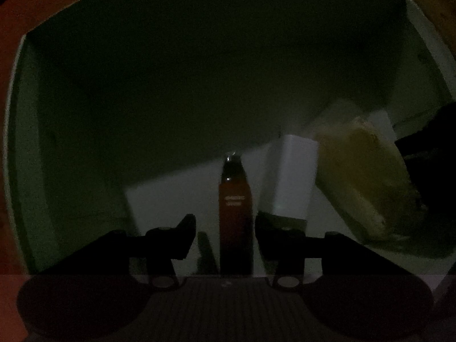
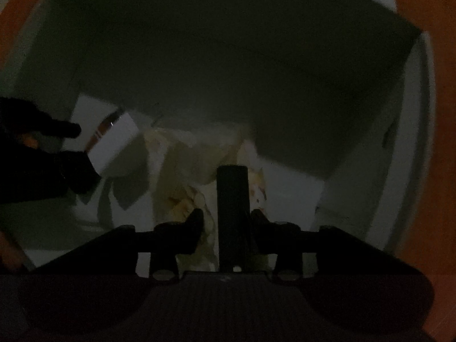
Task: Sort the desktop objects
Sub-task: 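Lower the bottle into the box with the left tool while the right tool releases the tube, then withdraw both tools from the box back over the white paper sheet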
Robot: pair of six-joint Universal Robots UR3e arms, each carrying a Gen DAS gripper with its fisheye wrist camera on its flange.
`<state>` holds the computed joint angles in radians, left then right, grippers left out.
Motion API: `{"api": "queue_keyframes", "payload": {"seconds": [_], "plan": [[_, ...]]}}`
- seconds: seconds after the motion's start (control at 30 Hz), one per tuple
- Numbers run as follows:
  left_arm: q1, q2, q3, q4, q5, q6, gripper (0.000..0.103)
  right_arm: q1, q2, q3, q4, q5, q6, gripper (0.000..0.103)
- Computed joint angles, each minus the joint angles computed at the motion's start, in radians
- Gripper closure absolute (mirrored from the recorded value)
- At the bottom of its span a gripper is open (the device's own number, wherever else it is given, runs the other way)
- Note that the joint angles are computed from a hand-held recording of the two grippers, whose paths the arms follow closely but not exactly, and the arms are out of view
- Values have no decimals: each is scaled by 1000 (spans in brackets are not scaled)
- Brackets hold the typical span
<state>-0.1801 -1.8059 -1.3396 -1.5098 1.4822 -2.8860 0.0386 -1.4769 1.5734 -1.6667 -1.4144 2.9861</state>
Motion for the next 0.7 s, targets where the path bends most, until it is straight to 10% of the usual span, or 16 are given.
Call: {"api": "queue_keyframes", "payload": {"seconds": [0.7], "plan": [[35, 126, -31, 36, -53, -7, 55, -85, -130, -117, 104, 86, -7, 62]]}}
